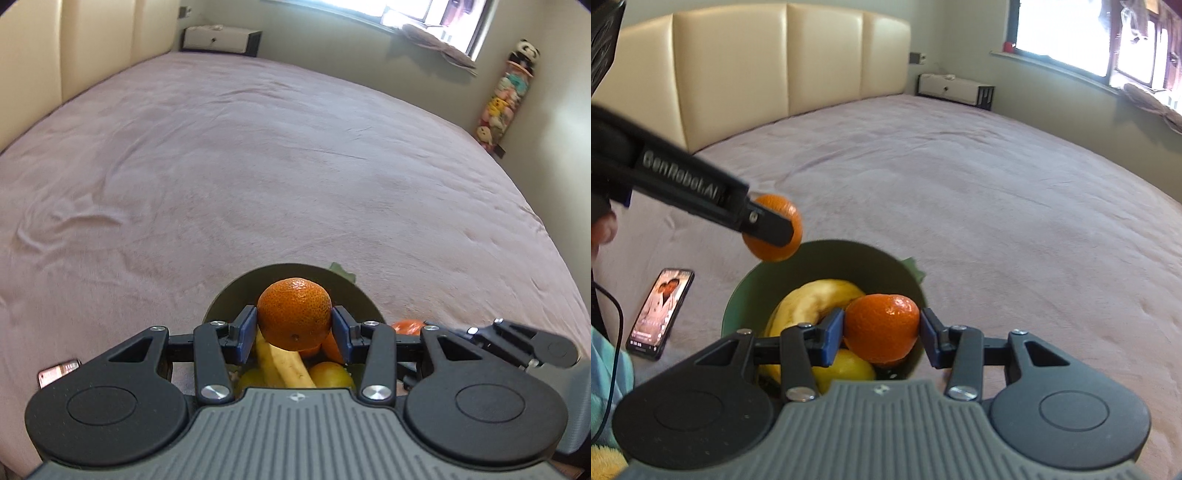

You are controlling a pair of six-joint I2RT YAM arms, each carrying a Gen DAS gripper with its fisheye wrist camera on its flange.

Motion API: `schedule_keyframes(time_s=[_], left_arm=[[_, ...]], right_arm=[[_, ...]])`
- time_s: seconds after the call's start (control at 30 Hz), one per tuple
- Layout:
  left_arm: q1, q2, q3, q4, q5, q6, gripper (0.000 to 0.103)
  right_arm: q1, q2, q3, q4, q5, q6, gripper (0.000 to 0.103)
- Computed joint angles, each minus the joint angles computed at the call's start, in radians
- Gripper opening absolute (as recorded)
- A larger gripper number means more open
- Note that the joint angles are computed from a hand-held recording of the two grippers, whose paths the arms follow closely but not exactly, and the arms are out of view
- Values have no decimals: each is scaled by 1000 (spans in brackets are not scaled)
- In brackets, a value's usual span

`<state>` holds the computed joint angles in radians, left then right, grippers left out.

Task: Organize fruits
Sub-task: 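Lower both mandarins into the colander and open both tools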

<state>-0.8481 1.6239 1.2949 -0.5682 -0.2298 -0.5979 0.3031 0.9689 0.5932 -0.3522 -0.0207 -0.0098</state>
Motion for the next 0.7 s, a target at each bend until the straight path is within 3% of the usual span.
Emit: schedule_keyframes(time_s=[0.2, 0.3, 0.5, 0.7], left_arm=[[38, 30, 23, -83, -19, -71, 50], [66, 51, 31, -109, 15, -96, 50], [99, 79, 11, -74, 121, -141, 50], [92, 105, 30, -91, 89, -156, 50]], right_arm=[[41, 94, 10, 41, 26, -5, 43], [41, 134, 15, 66, 22, -5, 42], [31, 156, 17, 80, 13, -14, 42], [13, 157, 14, 83, 4, -22, 43]])
